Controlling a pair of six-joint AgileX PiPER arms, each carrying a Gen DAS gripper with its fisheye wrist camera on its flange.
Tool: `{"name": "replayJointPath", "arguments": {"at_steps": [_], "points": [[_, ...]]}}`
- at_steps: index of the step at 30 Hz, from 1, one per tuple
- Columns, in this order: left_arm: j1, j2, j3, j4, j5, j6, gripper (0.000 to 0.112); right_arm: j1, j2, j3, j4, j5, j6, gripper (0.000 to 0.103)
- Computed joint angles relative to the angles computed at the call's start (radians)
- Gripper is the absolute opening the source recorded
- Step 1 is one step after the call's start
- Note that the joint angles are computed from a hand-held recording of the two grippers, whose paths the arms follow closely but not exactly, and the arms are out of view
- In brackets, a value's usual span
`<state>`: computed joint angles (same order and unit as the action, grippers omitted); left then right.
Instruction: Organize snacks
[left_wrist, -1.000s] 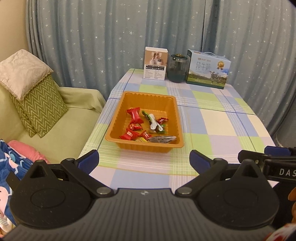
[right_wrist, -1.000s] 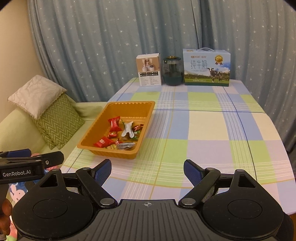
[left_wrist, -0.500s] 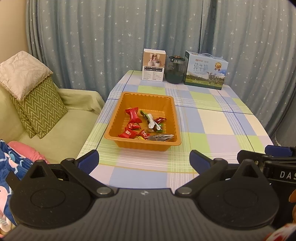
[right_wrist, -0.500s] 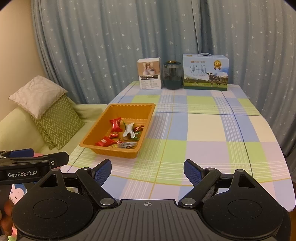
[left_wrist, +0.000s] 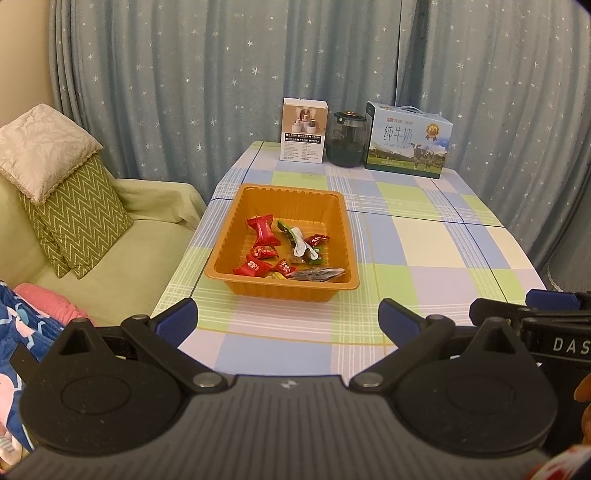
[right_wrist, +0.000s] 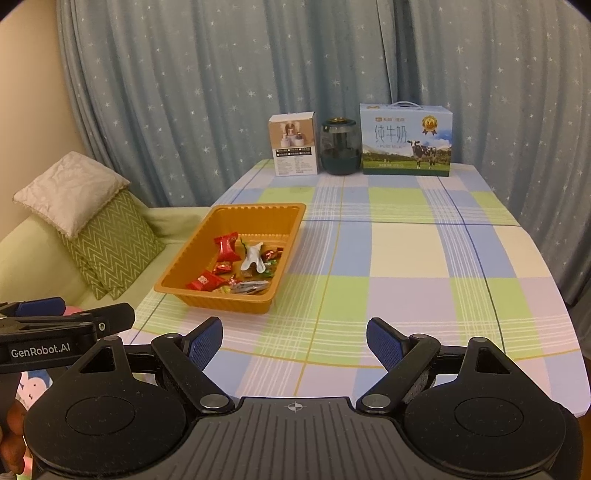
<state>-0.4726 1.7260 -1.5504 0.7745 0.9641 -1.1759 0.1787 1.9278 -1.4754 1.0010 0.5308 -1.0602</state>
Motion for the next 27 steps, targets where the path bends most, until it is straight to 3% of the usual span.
{"name": "replayJointPath", "arguments": {"at_steps": [27], "points": [[-0.005,0.006,-0.008,0.003,0.007,0.008,0.103,0.005,0.005,0.011,0.029,-0.021,-0.015,0.085]]}}
